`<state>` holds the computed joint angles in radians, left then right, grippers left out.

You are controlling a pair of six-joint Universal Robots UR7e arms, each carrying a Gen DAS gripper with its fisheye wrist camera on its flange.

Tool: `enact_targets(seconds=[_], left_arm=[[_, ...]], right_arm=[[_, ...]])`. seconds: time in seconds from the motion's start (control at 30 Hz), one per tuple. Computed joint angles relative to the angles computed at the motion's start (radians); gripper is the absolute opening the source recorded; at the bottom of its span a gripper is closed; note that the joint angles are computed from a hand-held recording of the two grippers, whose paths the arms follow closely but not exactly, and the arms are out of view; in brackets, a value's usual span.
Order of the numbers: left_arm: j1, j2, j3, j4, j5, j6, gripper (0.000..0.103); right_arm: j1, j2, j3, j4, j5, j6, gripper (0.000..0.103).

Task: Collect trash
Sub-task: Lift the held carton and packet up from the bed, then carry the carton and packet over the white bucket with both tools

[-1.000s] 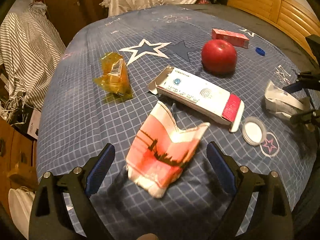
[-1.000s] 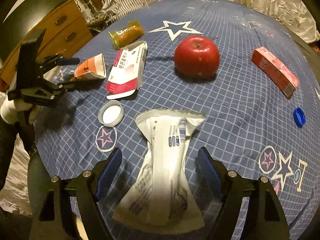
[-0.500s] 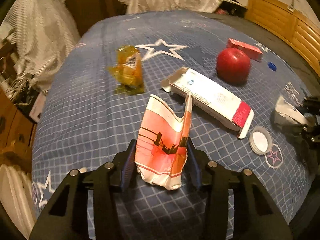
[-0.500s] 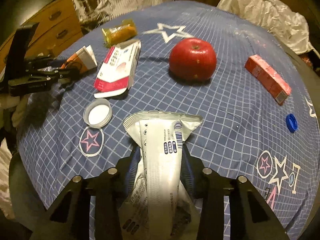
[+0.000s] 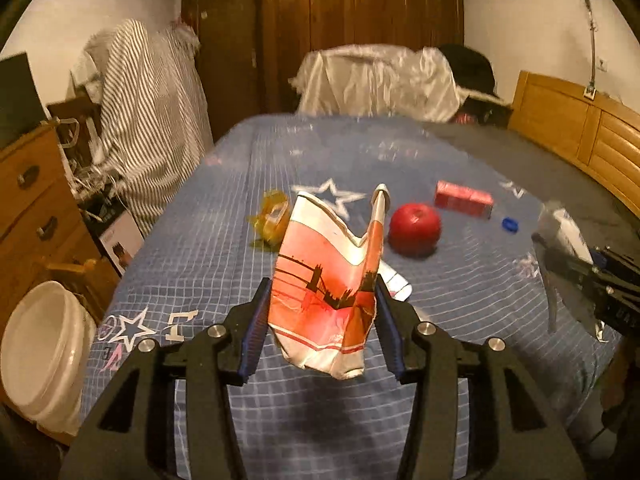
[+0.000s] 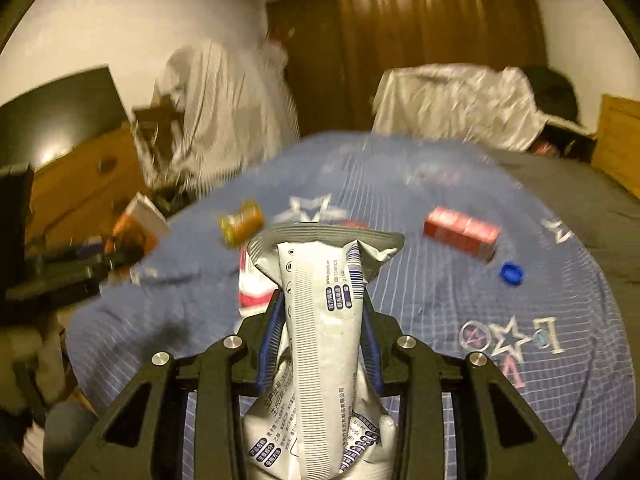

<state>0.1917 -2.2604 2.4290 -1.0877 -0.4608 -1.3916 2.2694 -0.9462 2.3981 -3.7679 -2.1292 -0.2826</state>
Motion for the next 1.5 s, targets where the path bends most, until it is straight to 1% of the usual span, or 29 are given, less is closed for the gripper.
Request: enact_targets(seconds=[0.1,0.2,0.3,0.4,0.5,0.6,0.67,0.73,0.83,0.97,1.07,1.2,1.33,1.4,1.47,1.5], left_arm=[[-0.116,0.046,-0.003,0.129,-0.016,-0.187,0.047],[-0.177,0.086,-0.004,0.167,-0.019,-0.288,0.048],[-0.210,0.126,-0.009,0.185,-0.013,-0.352,0.048],[-0.229,0.158,-0.008,0.179,-0.012,-0.376,0.048],[-0.233,0.159,-0.007,0.163,-0.011,-0.363,0.048],[-0.232,0.150,0.000,0.149,-0.013,-0.344,0.048],[-0.223,0.130,-0.001,0.162,-0.010,-0.338,0.048],[-0.224,0.127,-0.011,0.195,-0.011,-0.360,0.048],[-0.228,0.121,-0.042,0.304,-0.015,-0.440,0.048],[-0.239,0.107,-0.096,0.503,-0.037,-0.581,0.048],[-0.251,0.088,-0.144,0.675,-0.072,-0.700,0.048],[-0.275,0.071,-0.196,0.857,-0.128,-0.824,0.048],[-0.315,0.036,-0.243,1.024,-0.213,-0.925,0.048],[-0.349,0.012,-0.265,1.108,-0.271,-0.971,0.048],[-0.384,-0.002,-0.283,1.164,-0.323,-1.005,0.048],[-0.413,-0.019,-0.295,1.208,-0.364,-1.028,0.048]], right_arm=[[0.061,-0.007,0.021,-0.083,-0.052,-0.017,0.037],[0.113,0.001,0.033,-0.157,-0.107,-0.040,0.037],[0.144,-0.005,0.045,-0.190,-0.146,-0.040,0.037],[0.165,-0.019,0.057,-0.194,-0.173,-0.032,0.038],[0.180,-0.034,0.064,-0.176,-0.189,-0.014,0.038],[0.181,-0.044,0.064,-0.158,-0.185,-0.009,0.038],[0.186,-0.045,0.056,-0.141,-0.182,-0.005,0.038],[0.189,-0.040,0.039,-0.119,-0.175,0.001,0.038],[0.187,-0.032,0.008,-0.081,-0.146,0.002,0.038],[0.192,0.004,-0.058,-0.026,-0.095,-0.005,0.038],[0.201,0.046,-0.121,0.028,-0.052,-0.003,0.038],[0.223,0.103,-0.210,0.109,-0.008,0.015,0.038],[0.243,0.168,-0.308,0.196,0.044,0.032,0.038],[0.257,0.203,-0.360,0.236,0.064,0.037,0.038],[0.273,0.243,-0.426,0.286,0.090,0.040,0.038],[0.282,0.258,-0.455,0.311,0.097,0.046,0.038]])
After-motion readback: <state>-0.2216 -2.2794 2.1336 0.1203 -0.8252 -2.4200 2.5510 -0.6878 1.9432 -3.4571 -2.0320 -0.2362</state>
